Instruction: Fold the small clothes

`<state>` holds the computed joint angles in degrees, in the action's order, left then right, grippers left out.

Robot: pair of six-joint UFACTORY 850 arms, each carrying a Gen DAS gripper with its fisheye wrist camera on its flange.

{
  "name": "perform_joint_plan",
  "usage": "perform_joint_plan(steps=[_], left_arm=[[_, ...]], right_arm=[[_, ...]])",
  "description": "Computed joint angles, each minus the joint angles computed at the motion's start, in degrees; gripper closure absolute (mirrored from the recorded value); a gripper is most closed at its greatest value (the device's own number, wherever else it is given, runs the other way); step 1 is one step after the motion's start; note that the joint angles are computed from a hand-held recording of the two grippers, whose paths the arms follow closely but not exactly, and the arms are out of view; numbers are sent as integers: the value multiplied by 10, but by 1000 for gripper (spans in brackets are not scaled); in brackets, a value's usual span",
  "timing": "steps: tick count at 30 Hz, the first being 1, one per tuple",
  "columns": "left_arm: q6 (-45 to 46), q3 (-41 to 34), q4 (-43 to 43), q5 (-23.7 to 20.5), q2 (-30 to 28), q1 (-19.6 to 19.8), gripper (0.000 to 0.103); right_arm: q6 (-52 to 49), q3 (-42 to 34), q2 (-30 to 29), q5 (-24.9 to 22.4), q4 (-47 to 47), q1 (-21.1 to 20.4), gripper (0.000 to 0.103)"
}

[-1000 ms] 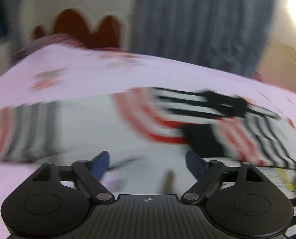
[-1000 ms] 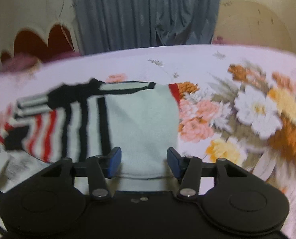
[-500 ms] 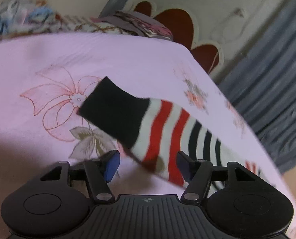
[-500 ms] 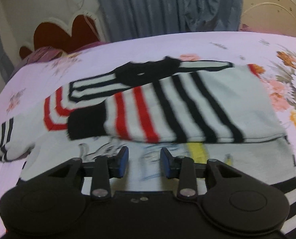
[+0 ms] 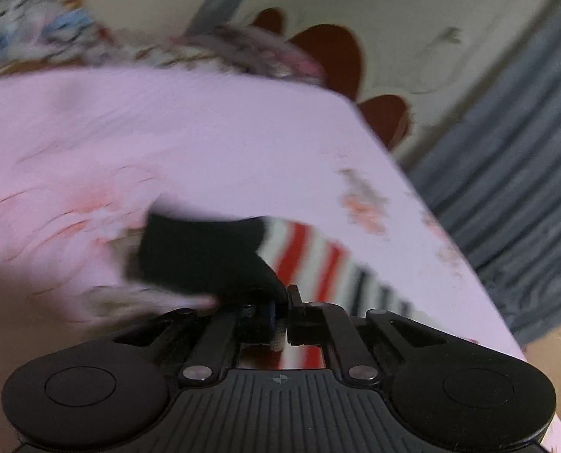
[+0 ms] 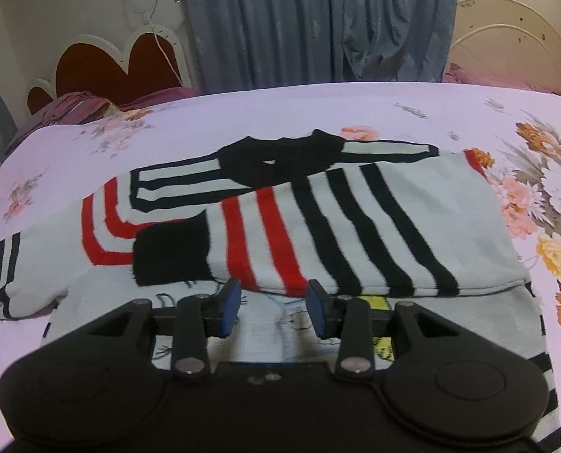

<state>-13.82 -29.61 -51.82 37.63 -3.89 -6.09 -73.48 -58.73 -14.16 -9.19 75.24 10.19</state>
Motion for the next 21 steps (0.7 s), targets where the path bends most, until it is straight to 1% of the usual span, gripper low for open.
perform_joint_plan(steps=[4, 9, 12, 14, 17, 18, 21], left_arm=[[47, -55, 5, 0, -26, -34, 99], [113, -152, 20, -31, -80, -85, 99], [171, -229, 10, -60, -130, -118, 99], [225, -276, -14, -69, -160, -143, 99], [283, -350, -36, -102, -209, -168, 99], [317, -380, -52, -120, -229, -174, 99], [458, -466, -145, -173, -287, -189, 99]], right_arm=[[-26, -7, -10, -15, 23, -14, 67], [-58, -23, -26, -44, 58, -35, 67], [-63, -36, -38, -62, 61, -50, 67], [-63, -46, -48, -75, 65, -61, 67], [-70, -59, -60, -96, 78, -81, 66], [-70, -63, -64, -102, 79, -87, 66], [-68, -71, -74, -119, 83, -108, 65]])
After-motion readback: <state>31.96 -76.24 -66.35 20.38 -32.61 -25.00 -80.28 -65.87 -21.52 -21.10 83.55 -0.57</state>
